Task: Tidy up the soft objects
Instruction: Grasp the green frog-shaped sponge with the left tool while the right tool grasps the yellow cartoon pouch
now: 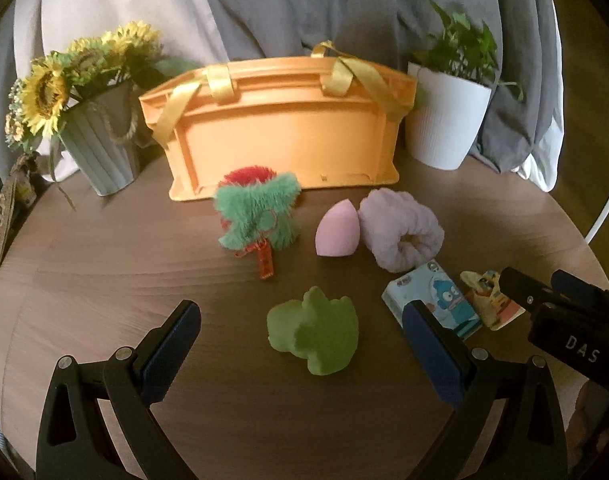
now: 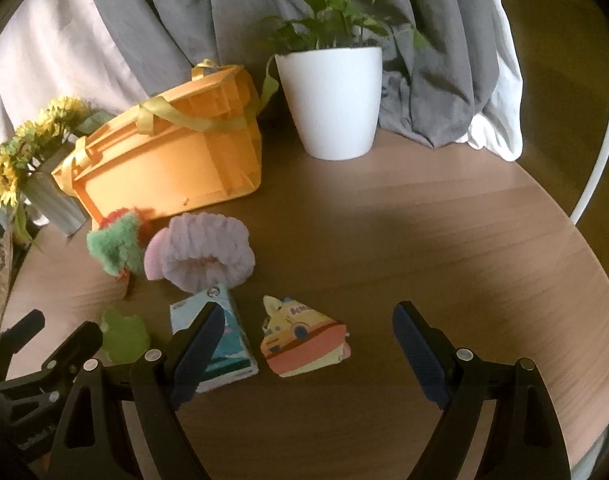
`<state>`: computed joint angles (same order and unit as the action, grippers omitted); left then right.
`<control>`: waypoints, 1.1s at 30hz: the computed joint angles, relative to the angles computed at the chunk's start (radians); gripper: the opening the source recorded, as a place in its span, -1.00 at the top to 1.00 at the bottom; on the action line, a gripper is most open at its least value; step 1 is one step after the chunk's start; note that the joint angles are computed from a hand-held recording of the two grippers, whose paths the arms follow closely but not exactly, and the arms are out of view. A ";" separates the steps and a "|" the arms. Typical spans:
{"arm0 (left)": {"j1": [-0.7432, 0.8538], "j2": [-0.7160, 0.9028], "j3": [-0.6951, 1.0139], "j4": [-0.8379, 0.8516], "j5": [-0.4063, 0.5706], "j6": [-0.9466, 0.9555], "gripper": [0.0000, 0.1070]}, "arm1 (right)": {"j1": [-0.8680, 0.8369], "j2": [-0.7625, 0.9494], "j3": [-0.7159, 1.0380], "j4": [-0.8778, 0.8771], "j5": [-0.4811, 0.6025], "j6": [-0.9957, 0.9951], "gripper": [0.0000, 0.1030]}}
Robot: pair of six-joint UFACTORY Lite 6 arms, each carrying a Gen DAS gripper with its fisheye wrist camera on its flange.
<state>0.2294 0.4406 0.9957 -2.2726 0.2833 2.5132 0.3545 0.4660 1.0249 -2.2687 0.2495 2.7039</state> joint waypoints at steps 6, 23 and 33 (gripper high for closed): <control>-0.025 0.070 0.038 -0.112 -0.013 0.120 -0.92 | -0.011 0.042 0.012 -0.048 -0.007 0.052 -0.66; -0.045 0.196 0.146 0.040 -0.042 -0.041 -0.58 | -0.032 0.124 0.063 -0.251 -0.047 0.249 -0.31; -0.036 0.215 0.157 0.103 -0.032 -0.105 -0.18 | -0.026 0.140 0.070 -0.277 -0.048 0.267 -0.07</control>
<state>0.1934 0.6553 1.1529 -2.1699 0.2518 2.4080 0.3288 0.6064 1.0948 -2.5459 0.2019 2.9709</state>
